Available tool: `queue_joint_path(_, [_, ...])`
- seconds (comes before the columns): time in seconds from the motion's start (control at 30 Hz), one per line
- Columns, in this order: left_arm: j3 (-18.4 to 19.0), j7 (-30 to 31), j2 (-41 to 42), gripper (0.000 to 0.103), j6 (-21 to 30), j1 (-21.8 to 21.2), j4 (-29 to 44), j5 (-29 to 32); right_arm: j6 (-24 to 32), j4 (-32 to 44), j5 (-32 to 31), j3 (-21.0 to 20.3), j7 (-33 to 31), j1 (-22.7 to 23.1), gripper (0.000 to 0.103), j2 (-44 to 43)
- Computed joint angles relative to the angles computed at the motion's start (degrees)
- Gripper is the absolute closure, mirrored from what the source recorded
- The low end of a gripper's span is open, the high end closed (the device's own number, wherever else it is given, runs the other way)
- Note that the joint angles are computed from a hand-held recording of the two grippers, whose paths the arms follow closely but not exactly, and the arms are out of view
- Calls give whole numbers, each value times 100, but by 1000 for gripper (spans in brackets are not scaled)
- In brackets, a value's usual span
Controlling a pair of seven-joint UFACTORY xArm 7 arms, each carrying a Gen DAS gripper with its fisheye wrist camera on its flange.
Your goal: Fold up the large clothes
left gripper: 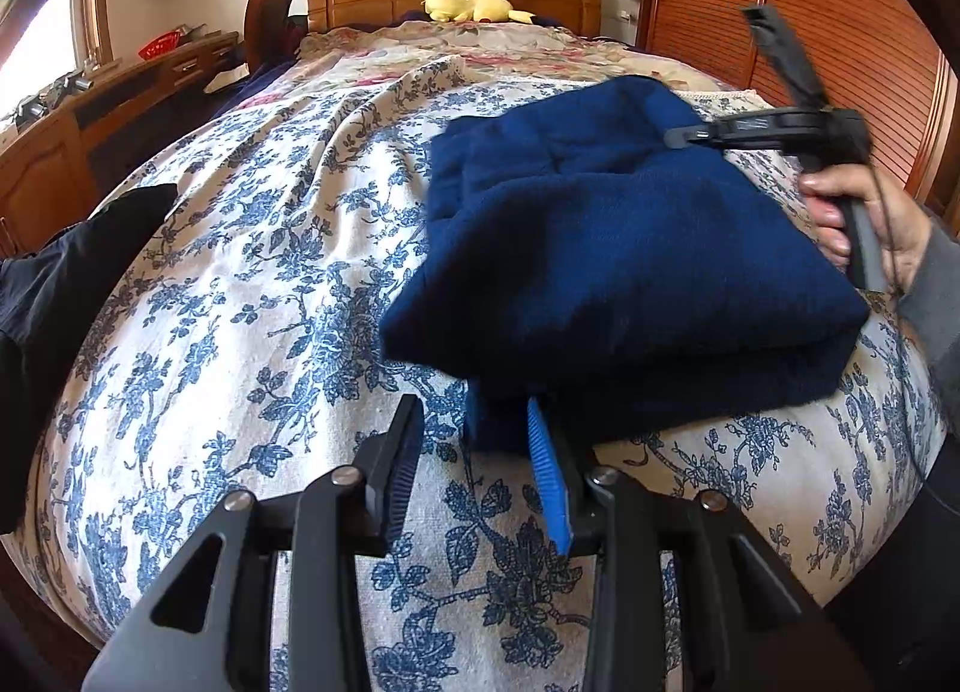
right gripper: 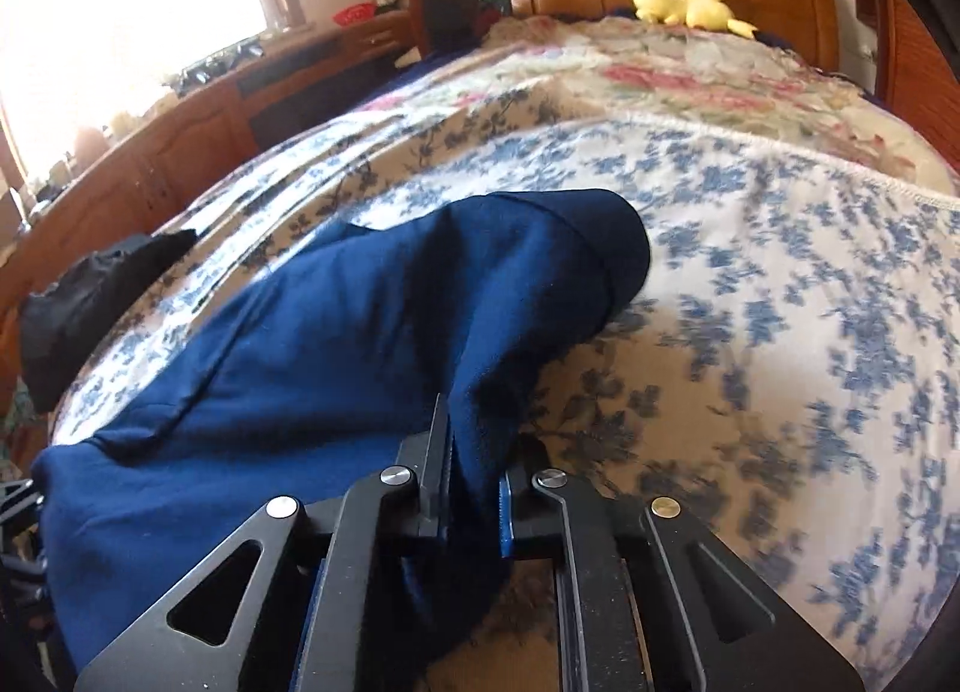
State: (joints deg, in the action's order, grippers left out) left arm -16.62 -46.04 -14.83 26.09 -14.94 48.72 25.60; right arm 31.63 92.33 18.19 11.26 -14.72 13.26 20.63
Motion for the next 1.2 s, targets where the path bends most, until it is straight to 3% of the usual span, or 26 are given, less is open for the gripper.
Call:
queue_joint_path(0.2, [190,301,96,68,-229,-85,-37,-397,135,-462,297,-34,-236,-215,95,-314])
queue_joint_path(0.33, [215,414,151,68,-315,-90,-1,-566,47,-535,213,-108,-73,-157,88,-261])
queue_joint_path(0.4, [252,498,194,68,-388,-106,5,-675,6,-510,77,-153,70,-101,78,-200])
queue_joint_path(0.47, [281,589,213,68,-459,-121,-4,-768,-22,-451,-245,-283,426,15,50,-99])
queue_joint_path(0.53, [341,766,228,73,-512,-172,-12,-940,182,-293,28,-147,430,-174,44,58])
queue_joint_path(0.57, [453,1040,233,85,-614,-290,-42,-1227,286,-232,327,-23,309,-331,44,114])
queue_joint_path(0.6, [587,1288,235,87,-722,-437,-71,-1495,356,-175,523,42,236,-421,44,154])
queue_joint_path(0.63, [509,1324,208,93,-756,-361,-81,-1522,406,-145,619,67,194,-453,47,165])
queue_joint_path(0.67, [540,1471,183,96,-782,-397,-94,-1634,484,-145,938,219,-89,-586,73,156])
queue_joint_path(0.7, [553,1574,137,96,-787,-411,-110,-1730,546,-159,1092,318,-188,-658,80,127])
queue_joint_path(0.77, [517,1617,-27,97,-866,-361,-173,-1782,262,-404,782,85,-27,-340,91,-130])
queue_joint_path(0.97, [368,1665,-653,98,-956,-92,-363,-1670,-236,-688,62,-131,700,147,95,-769])
queue_joint_path(1.1, [444,1659,-1370,98,-1020,145,-747,-1693,35,-131,-969,-195,1391,624,95,-708])
queue_joint_path(1.2, [624,1861,-1938,98,-858,353,-993,-1741,349,458,-1280,-136,1649,861,95,-418])
